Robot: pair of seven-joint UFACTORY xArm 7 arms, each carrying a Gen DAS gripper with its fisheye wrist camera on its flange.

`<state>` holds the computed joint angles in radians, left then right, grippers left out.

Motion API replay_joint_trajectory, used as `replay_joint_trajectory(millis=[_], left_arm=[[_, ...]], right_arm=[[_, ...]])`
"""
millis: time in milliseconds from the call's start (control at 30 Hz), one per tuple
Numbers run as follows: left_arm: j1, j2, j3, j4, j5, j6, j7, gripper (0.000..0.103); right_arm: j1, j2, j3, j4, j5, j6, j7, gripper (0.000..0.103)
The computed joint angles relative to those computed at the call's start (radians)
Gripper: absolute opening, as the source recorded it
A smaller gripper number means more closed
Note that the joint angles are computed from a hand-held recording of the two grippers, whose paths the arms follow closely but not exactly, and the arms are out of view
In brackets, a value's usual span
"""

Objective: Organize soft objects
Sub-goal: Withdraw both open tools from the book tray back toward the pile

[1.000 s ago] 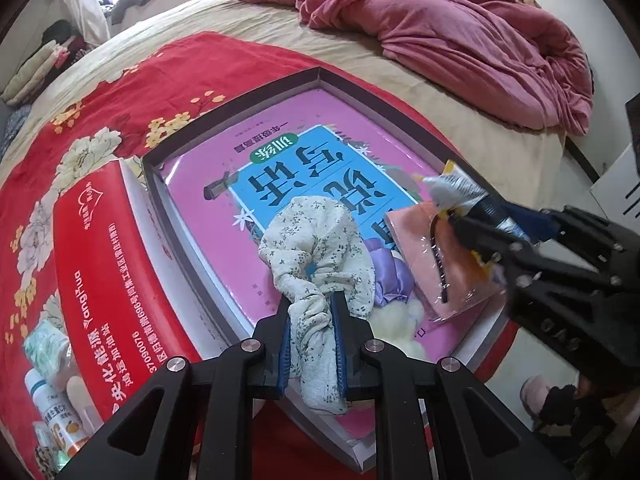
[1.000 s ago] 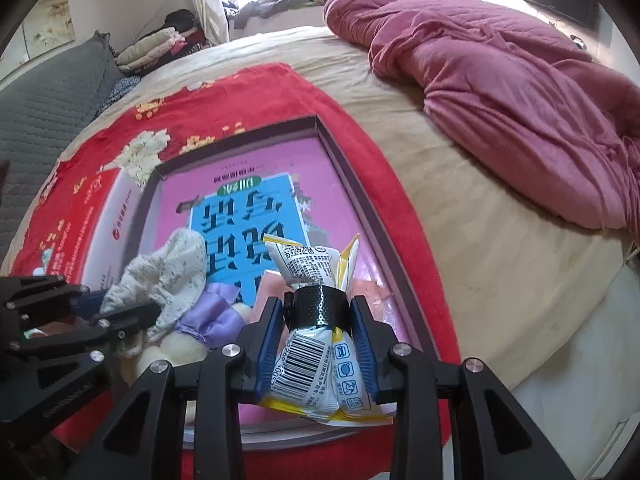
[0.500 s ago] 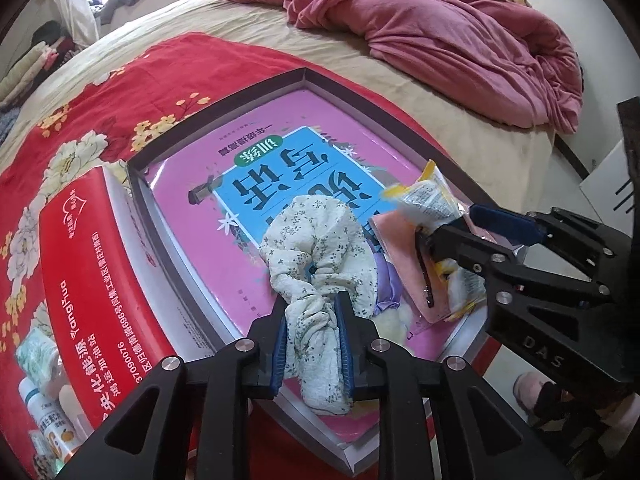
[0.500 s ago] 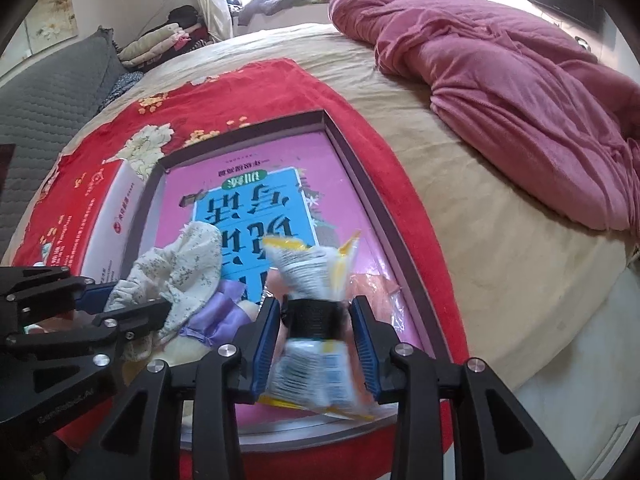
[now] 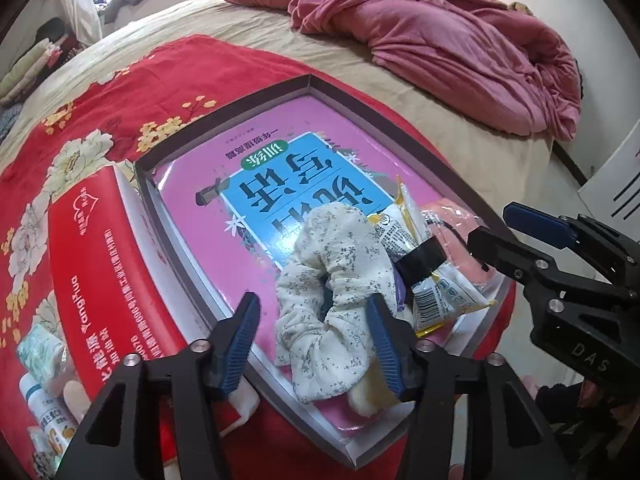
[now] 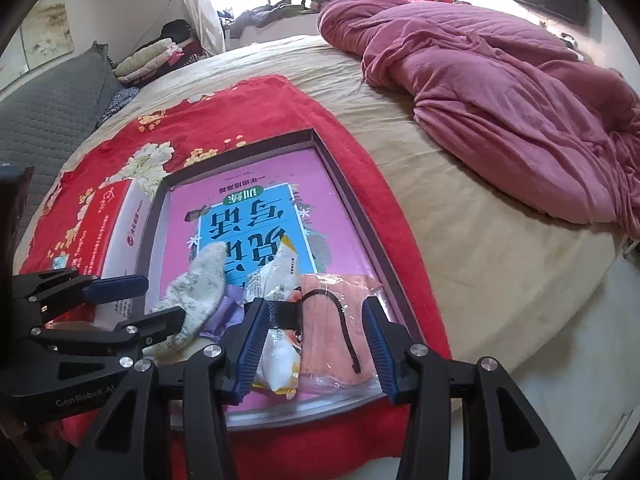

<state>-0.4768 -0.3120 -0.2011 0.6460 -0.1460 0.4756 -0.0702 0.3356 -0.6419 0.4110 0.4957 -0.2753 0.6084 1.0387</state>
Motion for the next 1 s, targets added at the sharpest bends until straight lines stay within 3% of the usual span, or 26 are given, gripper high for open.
replay_joint_trajectory(millis=[200,400,733,1000], left_arm=[[-0.043,-0.138,0.05,-0.063,-0.094,0.001,0.076,0.075],[-0.017,-0.382,0.092,-0.136,-0.094,0.098,0.097,0.078],[0.227,-0.71,0.214,-0.16,0.015,0.363,0.146,0.079],[0.39,-0.843,0.331,-0.188,0.052,0.467,0.275,0.079]], right_arm=[[0.006,-0.054,0.026,0.042,-0.003,0.075,0.025,0.06],[0.006,-0.061,0.1,0.172,-0.034,0.157,0.046,0.068],[-0.044,0.169,0.291,0.495,-0.183,0.207,0.169,0.07],[-0.016,0.451,0.408,0.735,-0.379,0.309,0.275,0.07]])
